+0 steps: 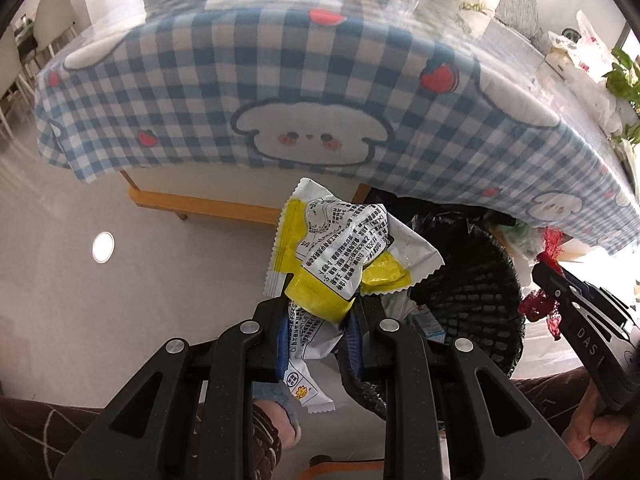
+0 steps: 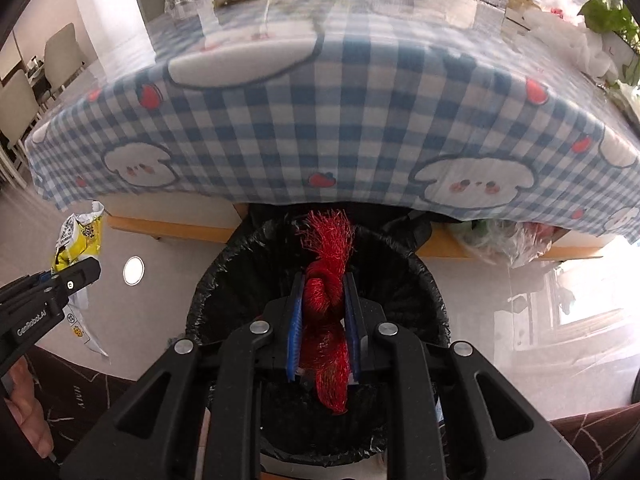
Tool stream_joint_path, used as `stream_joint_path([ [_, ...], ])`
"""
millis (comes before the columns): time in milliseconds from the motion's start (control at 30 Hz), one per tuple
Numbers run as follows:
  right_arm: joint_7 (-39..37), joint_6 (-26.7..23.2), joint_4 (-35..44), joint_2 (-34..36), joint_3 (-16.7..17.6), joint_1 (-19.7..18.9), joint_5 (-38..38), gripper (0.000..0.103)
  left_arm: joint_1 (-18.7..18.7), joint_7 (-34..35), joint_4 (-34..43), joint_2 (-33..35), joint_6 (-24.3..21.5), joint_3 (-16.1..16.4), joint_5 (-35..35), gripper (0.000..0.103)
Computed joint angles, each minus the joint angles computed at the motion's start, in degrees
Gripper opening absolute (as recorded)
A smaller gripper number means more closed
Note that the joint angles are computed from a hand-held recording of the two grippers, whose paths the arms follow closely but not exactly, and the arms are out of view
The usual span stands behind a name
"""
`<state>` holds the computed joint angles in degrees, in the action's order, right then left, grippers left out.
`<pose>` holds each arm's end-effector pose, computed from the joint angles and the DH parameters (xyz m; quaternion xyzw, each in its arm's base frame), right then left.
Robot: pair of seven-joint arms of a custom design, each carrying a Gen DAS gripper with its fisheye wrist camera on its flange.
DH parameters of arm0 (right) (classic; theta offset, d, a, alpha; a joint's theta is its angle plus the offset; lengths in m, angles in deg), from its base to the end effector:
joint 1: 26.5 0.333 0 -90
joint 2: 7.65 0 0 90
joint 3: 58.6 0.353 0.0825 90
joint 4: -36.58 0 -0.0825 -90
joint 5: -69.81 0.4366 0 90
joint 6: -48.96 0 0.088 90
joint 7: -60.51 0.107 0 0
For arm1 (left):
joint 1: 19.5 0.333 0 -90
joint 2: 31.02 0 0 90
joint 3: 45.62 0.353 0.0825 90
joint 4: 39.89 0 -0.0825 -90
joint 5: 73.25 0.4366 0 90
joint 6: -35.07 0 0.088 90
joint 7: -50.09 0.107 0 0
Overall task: Collect trash
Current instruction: 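Carry the snack wrapper and red mesh net down over the trash bin with both tools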
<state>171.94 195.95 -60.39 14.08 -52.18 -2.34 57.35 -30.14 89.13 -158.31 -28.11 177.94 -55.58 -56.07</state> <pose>0.6559 0.3793 0.4419 -0.7770 0.5767 -0.1372 0.2121 0.5962 -0.2245 0.4579 -0.7938 0.5693 -0.1661 0.1350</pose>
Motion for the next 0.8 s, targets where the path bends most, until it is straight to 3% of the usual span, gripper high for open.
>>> stream_joint_path([
  [433,-0.18,-0.15,2.12,2.26,0.47,0.66,0.82,0.019,-0.20,0.15,0.26,1.59,-0.25,0.63,-0.52,0.022],
  [800,-0.46,0.21,2.49,2.29,0.38,0.78,1.08,0.038,-0.94,0.29,1.34,2.71,-0.62,0.42,0.05,0.022],
])
